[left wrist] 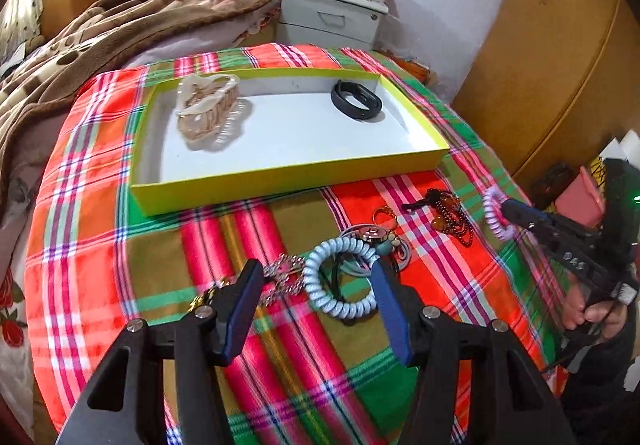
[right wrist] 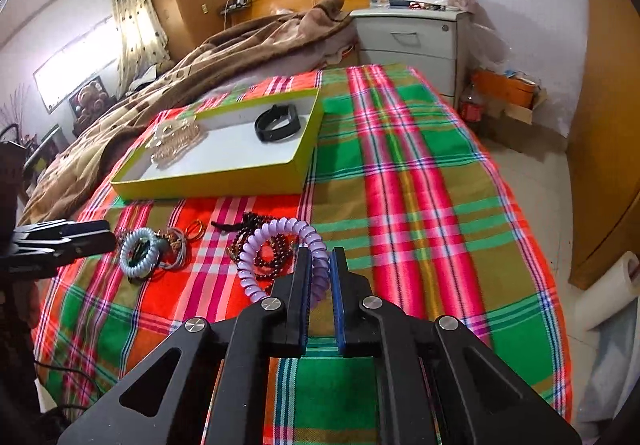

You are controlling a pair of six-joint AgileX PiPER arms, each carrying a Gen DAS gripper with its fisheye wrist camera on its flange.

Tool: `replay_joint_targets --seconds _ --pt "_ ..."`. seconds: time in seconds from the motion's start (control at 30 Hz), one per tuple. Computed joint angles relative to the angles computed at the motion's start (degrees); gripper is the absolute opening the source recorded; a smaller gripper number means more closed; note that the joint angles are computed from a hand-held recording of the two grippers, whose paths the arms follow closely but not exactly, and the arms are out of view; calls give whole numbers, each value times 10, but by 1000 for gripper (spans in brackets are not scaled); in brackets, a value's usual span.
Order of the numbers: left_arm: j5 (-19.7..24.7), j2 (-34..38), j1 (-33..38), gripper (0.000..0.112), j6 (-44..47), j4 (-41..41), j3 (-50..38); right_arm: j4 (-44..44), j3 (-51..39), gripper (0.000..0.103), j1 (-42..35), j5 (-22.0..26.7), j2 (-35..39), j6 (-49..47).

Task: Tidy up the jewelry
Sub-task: 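Grasp the blue coil hair tie with left gripper while right gripper grasps lavender coil tie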

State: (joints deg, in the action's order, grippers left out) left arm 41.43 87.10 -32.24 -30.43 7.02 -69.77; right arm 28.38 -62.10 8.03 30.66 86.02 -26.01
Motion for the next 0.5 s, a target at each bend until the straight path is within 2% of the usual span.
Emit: replay_joint_targets --seconds 0.1,0.27,0.37,0.43,0.5 --pt "14 20 -13 56 -9 40 -24 9 -1 10 -4 2 -2 -4" --pt "46 49 -14 53 25 49 -60 31 -1 10 -3 6 -1 -25" --pt "44 59 -5 53 76 19 -69 35 -3 10 0 4 1 -24" --pt "62 74 -8 53 77 27 -85 38 -4 10 1 4 1 -24" --pt "59 75 -9 53 93 23 -84 40 -3 10 1 5 0 -25"
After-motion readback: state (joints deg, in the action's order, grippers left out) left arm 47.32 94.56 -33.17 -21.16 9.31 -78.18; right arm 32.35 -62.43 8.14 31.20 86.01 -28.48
